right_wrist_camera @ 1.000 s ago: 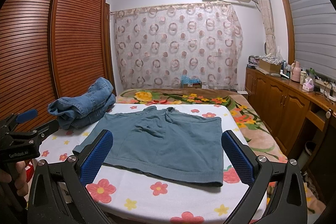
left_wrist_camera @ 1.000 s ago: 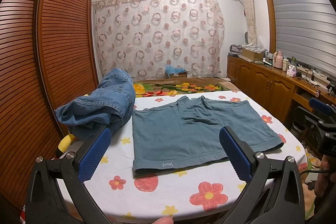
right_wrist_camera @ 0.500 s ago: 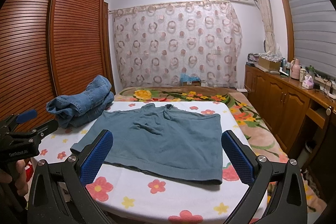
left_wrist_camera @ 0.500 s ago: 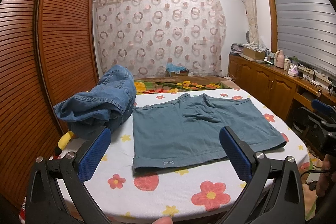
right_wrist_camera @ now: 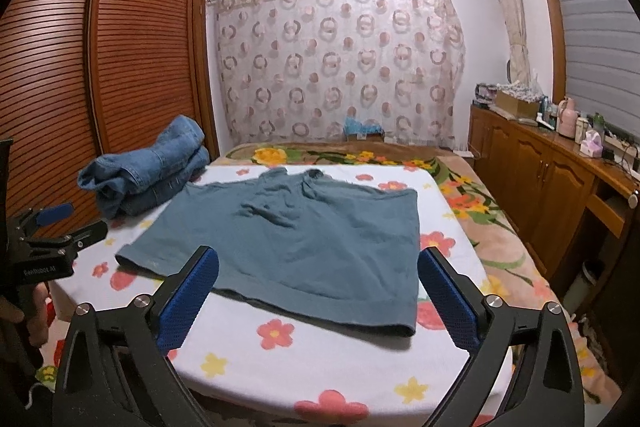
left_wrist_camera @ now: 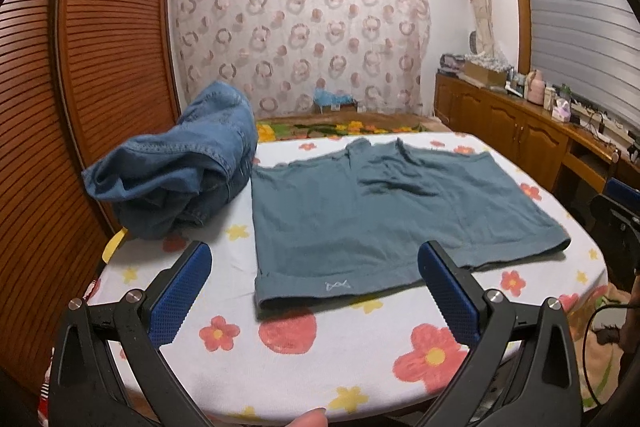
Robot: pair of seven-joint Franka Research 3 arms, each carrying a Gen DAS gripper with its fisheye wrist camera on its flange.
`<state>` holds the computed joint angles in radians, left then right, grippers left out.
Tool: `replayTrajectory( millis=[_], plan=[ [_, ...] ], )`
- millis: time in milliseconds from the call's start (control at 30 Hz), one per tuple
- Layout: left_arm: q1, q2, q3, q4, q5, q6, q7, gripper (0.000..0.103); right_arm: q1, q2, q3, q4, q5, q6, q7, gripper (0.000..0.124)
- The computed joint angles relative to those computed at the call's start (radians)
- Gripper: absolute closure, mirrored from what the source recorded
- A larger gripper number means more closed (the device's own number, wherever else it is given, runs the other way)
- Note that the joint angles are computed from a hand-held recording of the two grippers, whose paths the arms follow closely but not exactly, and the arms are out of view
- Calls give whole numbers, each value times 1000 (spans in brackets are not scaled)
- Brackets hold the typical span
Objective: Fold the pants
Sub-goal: 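Lower both grippers toward the hem of the teal shorts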
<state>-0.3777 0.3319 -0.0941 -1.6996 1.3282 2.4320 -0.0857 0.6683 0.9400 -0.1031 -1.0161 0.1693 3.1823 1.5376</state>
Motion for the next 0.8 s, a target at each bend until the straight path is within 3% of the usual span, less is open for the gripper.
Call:
replayTrajectory(
  millis=[467, 800],
  plan=[
    [38, 62, 24, 11, -114, 116, 144, 0, 38, 28, -112, 83, -103, -152, 177, 37],
    [54, 94, 47, 21, -205, 160, 240, 0, 19, 83, -95, 203, -211, -256, 280, 40]
  ],
)
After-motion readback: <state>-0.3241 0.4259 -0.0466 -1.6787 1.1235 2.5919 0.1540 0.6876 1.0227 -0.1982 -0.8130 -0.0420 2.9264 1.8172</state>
